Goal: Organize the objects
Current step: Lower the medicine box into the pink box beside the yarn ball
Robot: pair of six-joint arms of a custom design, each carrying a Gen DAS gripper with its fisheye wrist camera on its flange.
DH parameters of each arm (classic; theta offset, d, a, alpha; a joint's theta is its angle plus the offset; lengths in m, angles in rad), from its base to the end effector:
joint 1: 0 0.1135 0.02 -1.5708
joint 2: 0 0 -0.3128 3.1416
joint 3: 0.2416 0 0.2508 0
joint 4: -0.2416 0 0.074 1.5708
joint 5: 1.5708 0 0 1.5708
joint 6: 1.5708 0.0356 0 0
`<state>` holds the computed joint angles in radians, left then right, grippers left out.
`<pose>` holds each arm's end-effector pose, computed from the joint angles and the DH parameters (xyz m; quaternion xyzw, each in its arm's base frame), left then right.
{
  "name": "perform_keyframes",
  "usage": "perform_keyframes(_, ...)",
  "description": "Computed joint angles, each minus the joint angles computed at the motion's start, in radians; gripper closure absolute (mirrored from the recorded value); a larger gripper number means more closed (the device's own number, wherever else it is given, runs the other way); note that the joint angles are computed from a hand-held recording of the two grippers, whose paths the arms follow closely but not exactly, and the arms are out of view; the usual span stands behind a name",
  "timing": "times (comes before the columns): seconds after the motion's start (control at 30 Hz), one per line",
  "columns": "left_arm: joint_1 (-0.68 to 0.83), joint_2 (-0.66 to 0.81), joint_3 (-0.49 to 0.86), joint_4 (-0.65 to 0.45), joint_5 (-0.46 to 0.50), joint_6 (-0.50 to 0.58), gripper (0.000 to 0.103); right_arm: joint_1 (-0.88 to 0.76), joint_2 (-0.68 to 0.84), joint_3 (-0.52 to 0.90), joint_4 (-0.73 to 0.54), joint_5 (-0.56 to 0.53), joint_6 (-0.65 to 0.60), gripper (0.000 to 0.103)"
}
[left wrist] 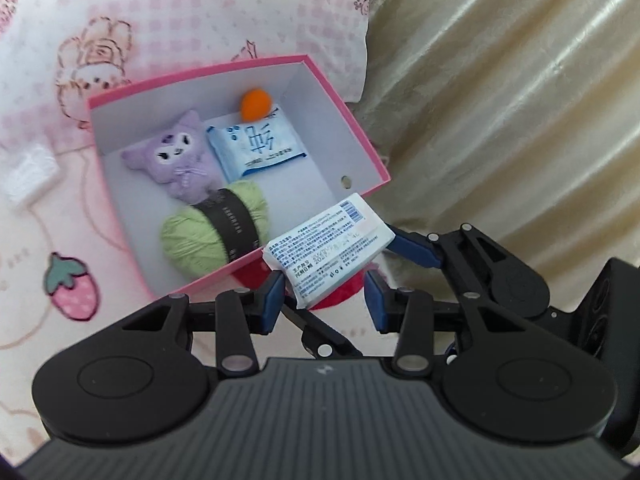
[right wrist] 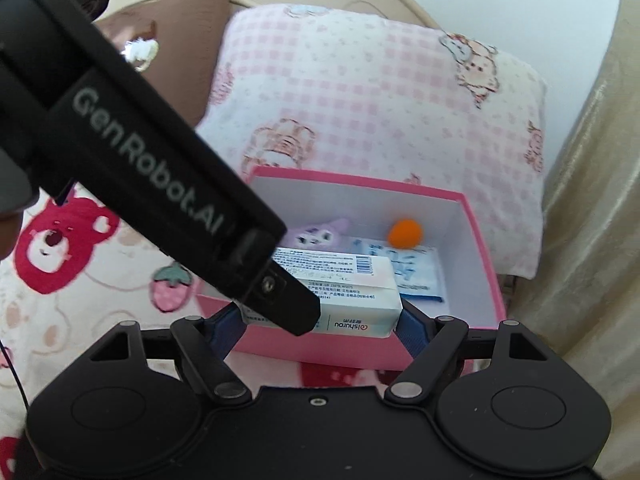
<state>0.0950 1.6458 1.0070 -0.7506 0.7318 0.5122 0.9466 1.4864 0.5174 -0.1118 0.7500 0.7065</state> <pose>0.2938 0.0041 0.2296 0.2243 0.9031 -0.3147 0.1872 0.1530 0.1709 0.1701 -0.0199 0.9069 -0.0747 0.4143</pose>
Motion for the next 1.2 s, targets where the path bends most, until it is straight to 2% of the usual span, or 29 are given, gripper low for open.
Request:
perform_keyframes(0.2, -0.107, 0.054, 0.015, 0.104, -0.03, -0.115, 0.062, -0.104, 0.018, -0.016, 0.035, -0.05, -0.061, 0.021)
perform_keyframes(0.3, -0.145, 0.105, 0.044, 0.158, -0.037, -0.193, 0.062, -0.176, 0.029, -0.022, 0.081, -0.082, -0.146, 0.021)
perform_keyframes(0.47, -0.192, 0.294, 0.187, 0.174, -0.048, -0.225, 0.062, -0.401, 0.081, -0.02, 0.206, -0.265, -0.373, 0.021)
perform_keyframes(0.53, -0.197, 0.368, 0.252, 0.156, -0.043, -0.255, 0.062, -0.486, 0.12, 0.009, 0.203, -0.36, -0.443, 0.021)
perform_keyframes(0.63, -0.202, 0.423, 0.286, 0.193, -0.039, -0.304, 0.062, -0.572, 0.172, 0.037, 0.215, -0.452, -0.518, 0.021)
perform_keyframes(0.73, -0.207, 0.471, 0.319, 0.201, -0.028, -0.328, 0.062, -0.625, 0.221, 0.077, 0.188, -0.499, -0.567, 0.021)
perform_keyframes(0.9, -0.239, 0.539, 0.37, 0.209, -0.05, -0.391, 0.063, -0.659, 0.285, 0.121, 0.162, -0.502, -0.628, 0.021)
perform_keyframes(1.2, -0.273, 0.535, 0.334, 0.284, -0.118, -0.499, 0.064, -0.755, 0.322, 0.159, 0.139, -0.615, -0.666, 0.021)
